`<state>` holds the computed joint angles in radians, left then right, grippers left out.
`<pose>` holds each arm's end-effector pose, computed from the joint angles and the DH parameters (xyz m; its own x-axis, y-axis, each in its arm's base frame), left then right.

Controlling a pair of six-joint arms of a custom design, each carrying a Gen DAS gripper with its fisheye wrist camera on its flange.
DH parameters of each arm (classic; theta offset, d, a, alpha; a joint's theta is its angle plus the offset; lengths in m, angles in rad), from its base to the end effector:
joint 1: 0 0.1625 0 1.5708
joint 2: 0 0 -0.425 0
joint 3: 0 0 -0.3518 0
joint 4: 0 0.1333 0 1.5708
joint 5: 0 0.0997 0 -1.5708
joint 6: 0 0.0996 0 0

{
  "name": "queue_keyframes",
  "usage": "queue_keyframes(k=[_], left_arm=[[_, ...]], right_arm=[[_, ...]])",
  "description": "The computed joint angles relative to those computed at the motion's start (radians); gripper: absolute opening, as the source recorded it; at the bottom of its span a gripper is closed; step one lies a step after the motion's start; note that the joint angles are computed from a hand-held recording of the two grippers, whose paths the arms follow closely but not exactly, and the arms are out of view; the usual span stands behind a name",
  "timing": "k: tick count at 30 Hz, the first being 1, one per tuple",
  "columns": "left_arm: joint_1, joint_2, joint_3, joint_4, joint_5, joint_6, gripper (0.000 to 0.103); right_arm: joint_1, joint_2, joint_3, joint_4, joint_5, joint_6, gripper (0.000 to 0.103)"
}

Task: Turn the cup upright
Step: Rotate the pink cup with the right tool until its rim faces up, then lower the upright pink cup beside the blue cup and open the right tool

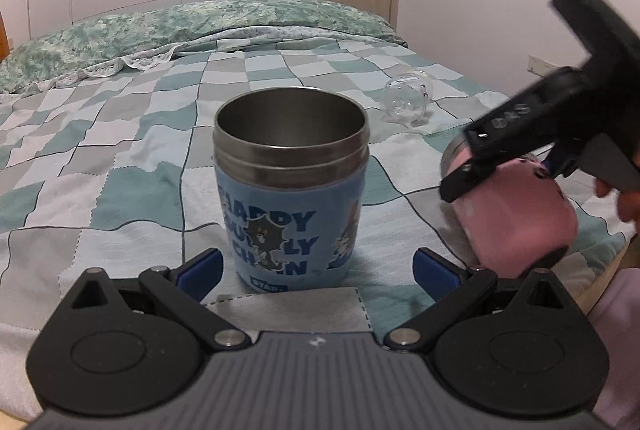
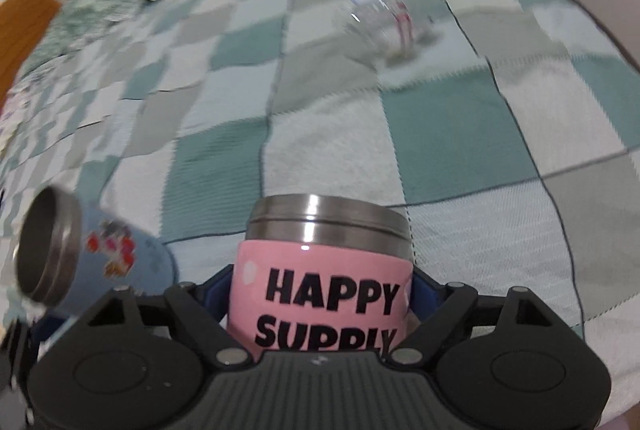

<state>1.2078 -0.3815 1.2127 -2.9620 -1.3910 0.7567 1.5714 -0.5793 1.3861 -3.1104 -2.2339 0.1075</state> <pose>-0.1315 -0.7717 0.0308 -0.4868 0.7332 -0.4748 0.8733 0.3970 -0.2822 0.0724 -0.7256 0.1495 -0.7838 0.4887 0.3831 0.0841 0.6949 -0.7142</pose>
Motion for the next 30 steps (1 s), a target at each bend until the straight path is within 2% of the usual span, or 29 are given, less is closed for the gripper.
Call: queue_keyframes(k=[3,7,10,14,16,20,21,22,23,30], left_arm=[[0.002,-0.006,0.007,0.0,-0.003,-0.009,0.103],[0.006,-0.024,0.031,-0.012,-0.015,-0.027,0.103],[0.004,-0.043,0.062,-0.043,-0.023,-0.039,0.103],[-0.002,-0.06,0.1,-0.092,-0.025,-0.061,0.103],[-0.007,-0.064,0.116,-0.116,-0.022,-0.072,0.103],[-0.013,-0.066,0.133,-0.154,-0.014,-0.09,0.103],[-0.014,-0.067,0.137,-0.163,-0.01,-0.097,0.103],[-0.015,-0.069,0.142,-0.169,-0.009,-0.1,0.103],[-0.016,-0.071,0.147,-0.177,-0.006,-0.104,0.103],[-0.031,-0.072,0.17,-0.216,0.028,-0.106,0.103]], right_arm=[[0.019,0.0,0.079,-0.224,0.016,-0.149,0.084],[0.031,0.005,0.18,-0.529,0.094,-0.322,0.084],[0.042,0.053,0.177,-0.76,0.125,-0.525,0.083],[0.045,0.123,0.094,-0.912,0.14,-0.753,0.083],[0.038,0.156,0.051,-0.94,0.149,-0.823,0.083],[0.003,0.189,0.017,-0.869,0.142,-0.783,0.083],[-0.017,0.208,0.011,-0.883,0.155,-0.779,0.084],[-0.029,0.224,0.013,-0.939,0.21,-0.817,0.084],[-0.032,0.235,0.012,-0.968,0.227,-0.834,0.084],[-0.048,0.236,0.035,-1.02,0.271,-0.827,0.084]])
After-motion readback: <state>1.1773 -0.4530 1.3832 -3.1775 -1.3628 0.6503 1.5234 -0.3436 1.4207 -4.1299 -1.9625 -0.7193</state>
